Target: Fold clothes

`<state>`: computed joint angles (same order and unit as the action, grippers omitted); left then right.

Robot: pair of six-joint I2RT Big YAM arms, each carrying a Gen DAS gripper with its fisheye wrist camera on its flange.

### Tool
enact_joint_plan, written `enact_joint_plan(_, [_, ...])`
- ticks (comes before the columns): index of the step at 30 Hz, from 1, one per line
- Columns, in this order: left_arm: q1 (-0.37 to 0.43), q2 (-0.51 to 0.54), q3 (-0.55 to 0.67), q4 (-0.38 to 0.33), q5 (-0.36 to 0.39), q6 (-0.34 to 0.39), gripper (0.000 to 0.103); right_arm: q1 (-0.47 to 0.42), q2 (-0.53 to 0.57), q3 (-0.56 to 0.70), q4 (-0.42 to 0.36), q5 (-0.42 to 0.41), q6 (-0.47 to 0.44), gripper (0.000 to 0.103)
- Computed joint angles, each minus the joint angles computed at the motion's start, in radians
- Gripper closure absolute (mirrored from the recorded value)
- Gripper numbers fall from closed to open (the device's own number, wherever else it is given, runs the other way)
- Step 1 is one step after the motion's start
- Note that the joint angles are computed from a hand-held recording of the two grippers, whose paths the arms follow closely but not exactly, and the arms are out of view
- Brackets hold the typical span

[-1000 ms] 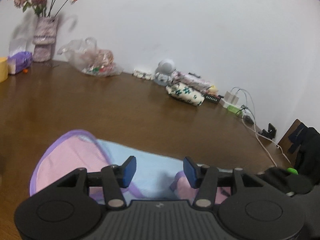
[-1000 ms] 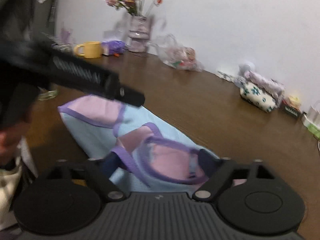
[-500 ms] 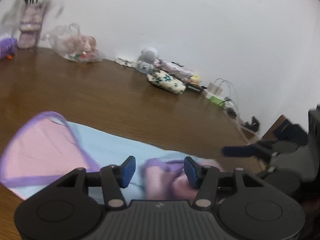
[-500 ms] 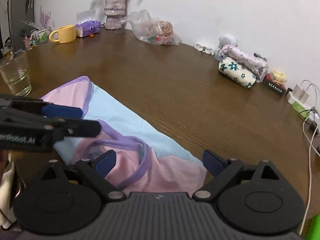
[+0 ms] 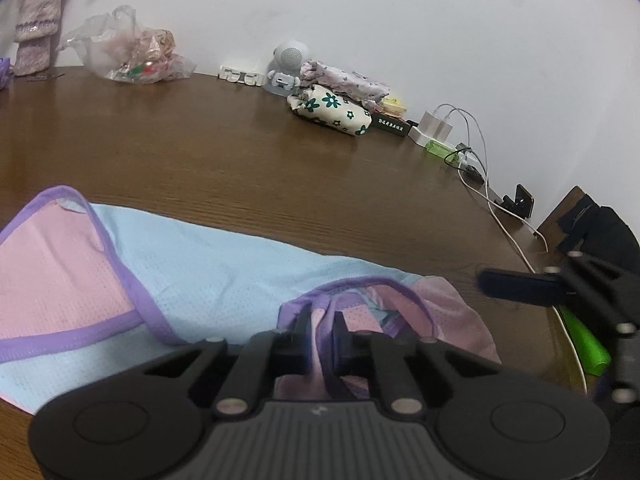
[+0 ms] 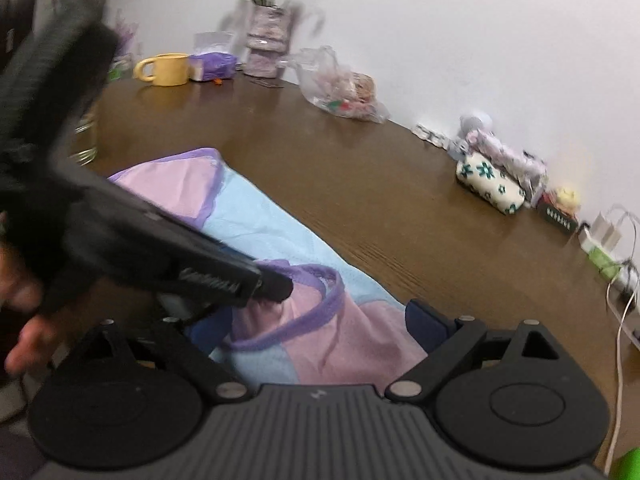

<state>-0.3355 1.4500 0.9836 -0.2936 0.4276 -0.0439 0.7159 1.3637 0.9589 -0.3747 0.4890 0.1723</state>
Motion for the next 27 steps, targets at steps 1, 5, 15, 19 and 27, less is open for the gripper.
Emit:
enact_joint_plan(1, [0.000,-0.003,-0.001,0.002,-0.001,-0.001,0.093,-0.006,-0.030,-0.013,-0.006,-0.034,-0.014,0.008])
enact_joint_plan(5, [0.058,-0.059,-0.054,0.103,0.015,-0.033,0.066,-0.076,-0.146,-0.039,0.002,-0.172,-0.051,0.007])
enact_joint_plan(15, [0.203,-0.165,-0.077,-0.079,-0.233,-0.046,0.052,-0.279,0.289,0.446,-0.167,-0.542,-0.349,0.020])
enact_joint_plan(19, [0.199,-0.145,-0.077,-0.099,-0.233,-0.046,0.053,-0.287,0.510,0.715,-0.380,-0.618,-0.400,0.026])
enact_joint_plan(27, [0.171,-0.054,-0.034,-0.027,-0.345,0.040,0.094,-0.288,0.537,0.705,-0.332,-0.655,-0.334,0.085])
